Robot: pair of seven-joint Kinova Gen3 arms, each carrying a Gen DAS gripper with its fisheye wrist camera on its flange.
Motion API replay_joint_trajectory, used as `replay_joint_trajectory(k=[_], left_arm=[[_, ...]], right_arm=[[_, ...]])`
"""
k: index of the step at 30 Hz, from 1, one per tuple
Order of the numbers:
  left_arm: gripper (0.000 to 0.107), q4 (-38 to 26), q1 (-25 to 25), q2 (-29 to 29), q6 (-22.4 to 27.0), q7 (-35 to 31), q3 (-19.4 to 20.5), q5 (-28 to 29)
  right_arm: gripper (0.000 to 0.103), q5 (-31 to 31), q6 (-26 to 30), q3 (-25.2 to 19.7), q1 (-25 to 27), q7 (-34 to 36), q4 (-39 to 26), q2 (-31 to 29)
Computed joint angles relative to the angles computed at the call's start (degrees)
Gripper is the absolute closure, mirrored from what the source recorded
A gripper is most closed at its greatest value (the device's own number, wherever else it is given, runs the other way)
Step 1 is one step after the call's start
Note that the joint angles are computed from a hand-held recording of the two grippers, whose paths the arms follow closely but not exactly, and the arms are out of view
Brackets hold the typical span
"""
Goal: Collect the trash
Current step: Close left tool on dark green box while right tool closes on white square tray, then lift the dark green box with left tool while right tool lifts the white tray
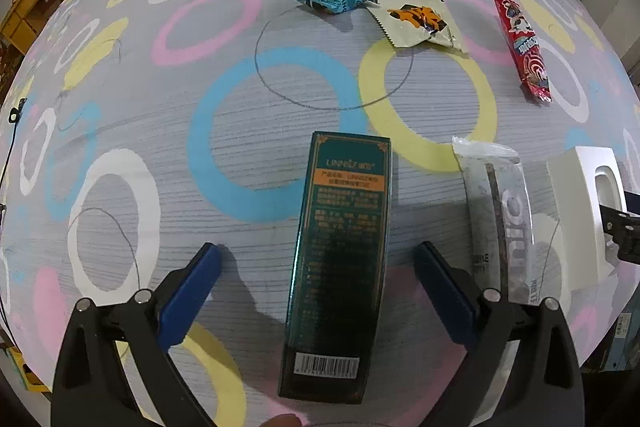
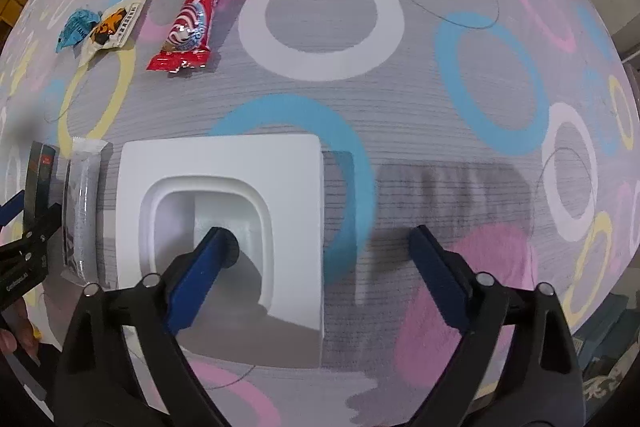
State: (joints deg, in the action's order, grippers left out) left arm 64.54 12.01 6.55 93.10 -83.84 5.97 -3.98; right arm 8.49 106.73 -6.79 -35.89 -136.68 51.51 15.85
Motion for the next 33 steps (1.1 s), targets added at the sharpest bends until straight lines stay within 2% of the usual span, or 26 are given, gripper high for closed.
replay_joint_trajectory(k=[1,2,4,6,11,20,33], left_arm=[[0.025,0.43,0.03,-0.55,-0.07,0.01,0.04,0.31],[0.031,0.21,0.22,-0.75,0.01,0.01,0.22,0.23],[0.060,-0.59,0.51,-0.84,0.43,0.15,0.45,0.09],[0.072,-1.16,0.78,-0.87,1.01,0.83,0.57,0.14],[0.072,-1.85,0.46,-1.11,1.89,1.27,0.36,1.21],[0.072,-3.94,-0.88,-1.08,3.07,0.21,-0.14,2.45],[0.072,-7.71,-1.26,-2.62,5.64,-0.18,0.07,2.92]], right_arm=[[0.033,-0.56,-0.49,-0.12,0.25,0.25,0.11,-0.21],[0.059,-0.73,-0.26,-0.29,0.16,0.73,-0.83,-0.04],[0.063,-0.09,1.10,-0.19,-0.58,0.85,-2.76,0.69],[0.063,-0.37,1.24,0.08,-0.63,0.48,-2.62,0.66],[0.068,-1.55,-1.11,0.15,0.66,-0.77,-0.17,-1.22],[0.071,-1.76,-0.49,-0.35,0.67,-1.70,-1.67,-1.56],[0.071,0.96,5.09,0.26,-4.21,-4.06,-11.93,0.20]])
